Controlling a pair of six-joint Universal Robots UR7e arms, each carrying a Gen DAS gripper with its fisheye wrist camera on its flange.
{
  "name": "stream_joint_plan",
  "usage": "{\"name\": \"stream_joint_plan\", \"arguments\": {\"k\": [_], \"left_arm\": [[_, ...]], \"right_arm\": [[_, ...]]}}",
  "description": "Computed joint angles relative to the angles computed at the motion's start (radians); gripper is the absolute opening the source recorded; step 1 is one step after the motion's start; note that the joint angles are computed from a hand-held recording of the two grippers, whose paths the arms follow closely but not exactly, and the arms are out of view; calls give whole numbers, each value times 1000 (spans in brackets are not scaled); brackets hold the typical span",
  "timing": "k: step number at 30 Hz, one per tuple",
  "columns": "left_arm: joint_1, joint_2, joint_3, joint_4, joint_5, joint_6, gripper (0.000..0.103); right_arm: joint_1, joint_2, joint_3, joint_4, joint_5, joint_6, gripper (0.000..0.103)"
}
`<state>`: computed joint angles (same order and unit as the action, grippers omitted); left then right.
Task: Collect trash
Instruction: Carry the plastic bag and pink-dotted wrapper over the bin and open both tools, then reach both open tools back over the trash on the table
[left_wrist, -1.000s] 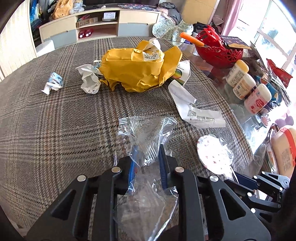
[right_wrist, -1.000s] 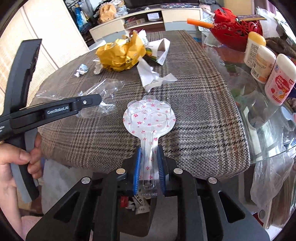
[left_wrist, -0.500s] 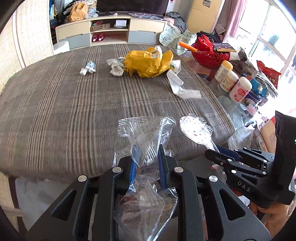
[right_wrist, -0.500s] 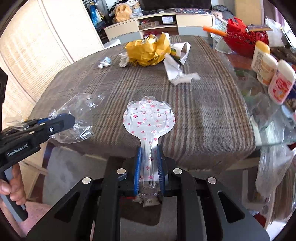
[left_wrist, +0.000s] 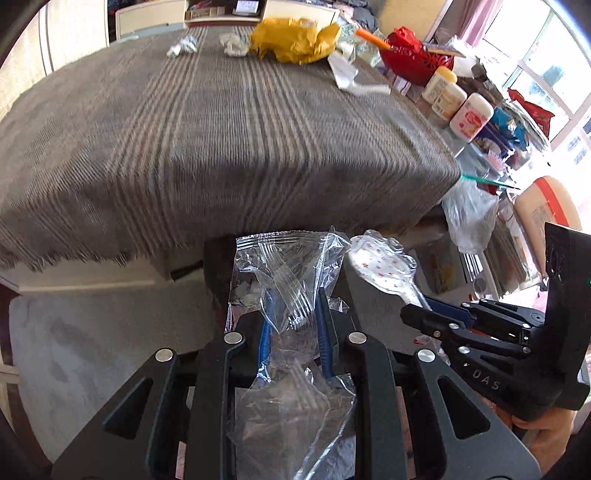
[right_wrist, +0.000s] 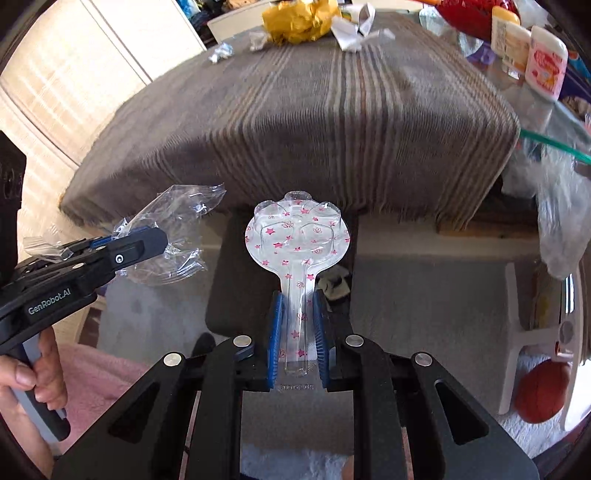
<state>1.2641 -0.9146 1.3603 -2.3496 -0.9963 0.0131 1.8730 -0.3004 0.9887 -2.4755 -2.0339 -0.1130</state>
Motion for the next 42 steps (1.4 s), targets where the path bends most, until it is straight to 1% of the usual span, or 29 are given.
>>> {"name": "stream_joint_plan", "arguments": {"k": [6,9,17,20,21,22,26,27,28,29,30,31,32,33,34,35,36,37,38,39,40,42], "left_arm": [[32,42,-22,36,-5,-14,20],[54,74,-55,58,-16,-32,20],[98,146,-133,101,-53,-32,21],[106,160,-153,111,-44,-28,24],[108,164,-157,118,-43,-34,28],[110,168,-164,125,-43,-41,29],[116,182,-182,142,-35,-53,33],[116,183,-183,139,-32,-52,36],[116,185,-182,134,-28,-52,41],[115,183,-181,131,-26,-51,42],[115,179,-178,125,-26,-49,45],[114,174,-177,125,-27,-47,46],[113,171,-173,120,-26,-47,48],[112,169,-174,118,-25,-48,51],[112,165,-171,113,-24,-49,56],[112,160,-166,108,-20,-48,59],[111,155,-159,97,-14,-48,68],[110,147,-149,82,-4,-48,80],[110,141,-140,69,6,-49,86],[111,137,-136,64,11,-49,96],[112,132,-132,62,17,-49,95],[114,123,-128,76,16,-53,95]], "right_arm": [[-21,79,-94,96,-11,44,18],[-29,117,-144,130,-16,59,18],[-53,164,-188,116,-17,59,18],[-59,170,-195,112,-28,62,19],[-58,173,-198,114,-36,57,19],[-58,177,-203,115,-39,53,21],[-60,205,-253,168,-56,62,22],[-60,211,-260,175,-64,61,23],[-60,214,-264,180,-70,58,28],[-58,214,-262,179,-73,53,40],[-56,212,-256,170,-76,46,45],[-55,207,-244,154,-75,36,48],[-53,203,-235,141,-79,28,48],[-51,199,-228,134,-81,24,49],[-51,196,-223,129,-84,23,56],[-50,192,-214,120,-91,21,67],[-48,187,-204,107,-102,18,73],[-45,185,-199,100,-111,17,85],[-44,181,-191,92,-125,12,93],[-43,180,-188,88,-133,10,96],[-45,177,-182,82,-136,6,98],[-50,171,-174,85,-135,16,99]]}}
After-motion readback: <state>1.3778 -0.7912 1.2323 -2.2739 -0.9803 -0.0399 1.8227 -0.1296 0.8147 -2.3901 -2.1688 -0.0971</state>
